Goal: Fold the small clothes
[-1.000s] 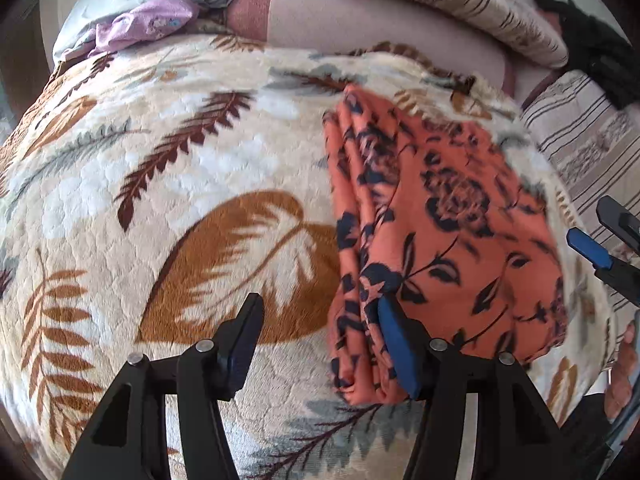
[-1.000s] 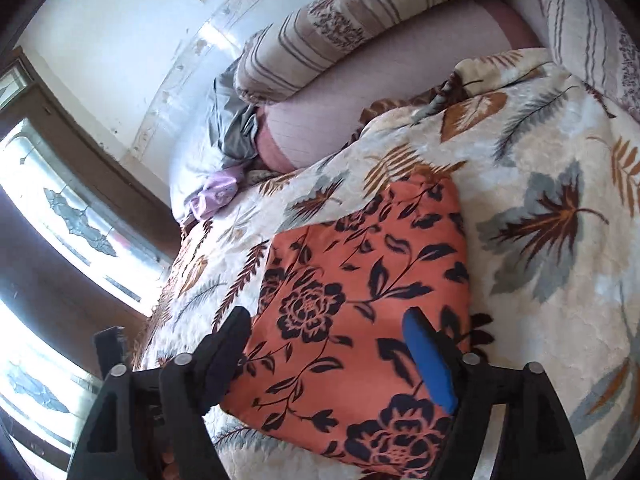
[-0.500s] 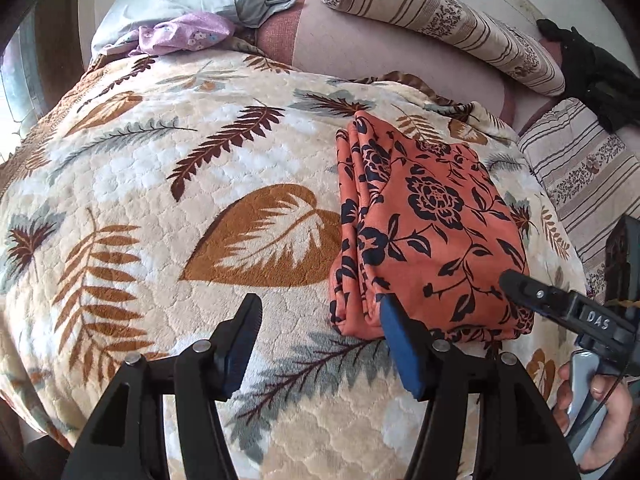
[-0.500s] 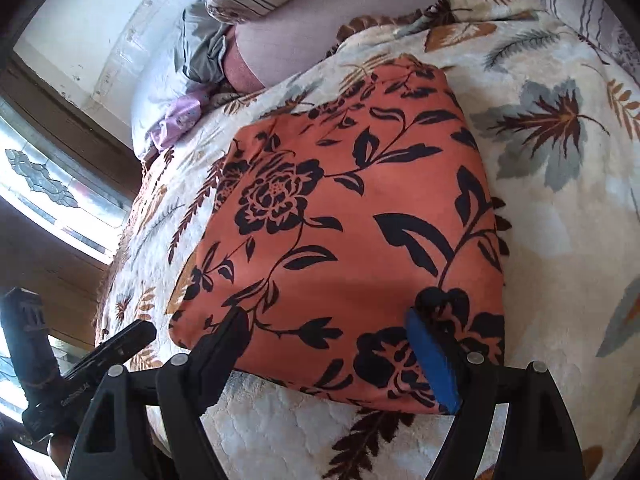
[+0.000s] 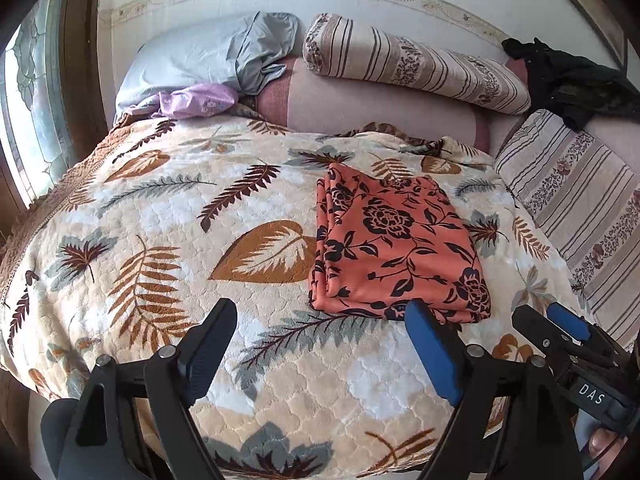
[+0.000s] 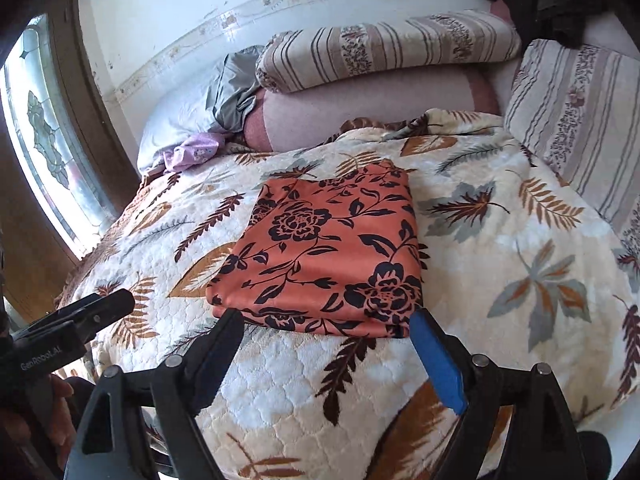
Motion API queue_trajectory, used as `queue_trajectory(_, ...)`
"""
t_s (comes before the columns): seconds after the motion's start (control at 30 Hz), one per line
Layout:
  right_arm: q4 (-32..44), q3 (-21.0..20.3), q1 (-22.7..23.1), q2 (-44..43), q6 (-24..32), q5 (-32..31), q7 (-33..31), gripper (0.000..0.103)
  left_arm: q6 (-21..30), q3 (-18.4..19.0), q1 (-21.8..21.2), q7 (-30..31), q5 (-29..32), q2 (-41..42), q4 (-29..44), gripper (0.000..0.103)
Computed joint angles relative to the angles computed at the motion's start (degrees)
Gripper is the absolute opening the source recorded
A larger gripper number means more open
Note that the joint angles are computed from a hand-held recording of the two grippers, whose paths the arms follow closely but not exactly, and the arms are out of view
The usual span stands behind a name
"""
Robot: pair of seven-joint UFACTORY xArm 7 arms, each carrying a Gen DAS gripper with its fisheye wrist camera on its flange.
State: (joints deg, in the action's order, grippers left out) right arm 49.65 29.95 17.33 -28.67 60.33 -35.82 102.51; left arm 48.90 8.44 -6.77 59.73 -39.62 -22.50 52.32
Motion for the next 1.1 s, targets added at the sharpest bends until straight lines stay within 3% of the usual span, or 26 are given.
queue_trajectory(0.07, 1.5, 1.4, 0.2, 0.5, 3.3, 0.5, 0.3, 0.092, -1.6, -0.9, 0.2, -0.2, 1.1, -1.4, -1.6, 0.093)
queue_trajectory(0.23, 5.5, 1.5, 1.7, 3.7, 10.8, 0.6, -3.8, 0.092, -7.5, -2.4, -0.3, -1.4, 4.3, -2.3, -4.2, 0.093)
queue_trajectory(0.37, 7.2, 0.3, 3.0, 5.6, 14.0, 0.0, -5.2, 0.093, -7.3, -1.6, -1.7, -2.6, 5.3, -2.2, -3.5, 0.096)
queue_trajectory(0.5, 6.9, -2.4, 4.4, 6.2, 13.3, 1.7, -6.3, 0.094, -6.7, -2.0, -2.3, -4.7, 6.3, -2.0, -2.3, 0.099)
queue_trajectory(0.6, 6.4, -3.2, 4.9, 6.0, 12.8, 2.1, -6.5, 0.094, -8.9, -3.6, -2.1, -7.3, 8.8, -2.0, -2.6, 0.099)
queue_trajectory(1.1, 8.0, -4.1, 3.7, 5.8, 13.9, 2.2, -10.1, 0.094, -8.9, -3.2, -4.9, -9.2, 10.4, -1.3, -1.7, 0.099)
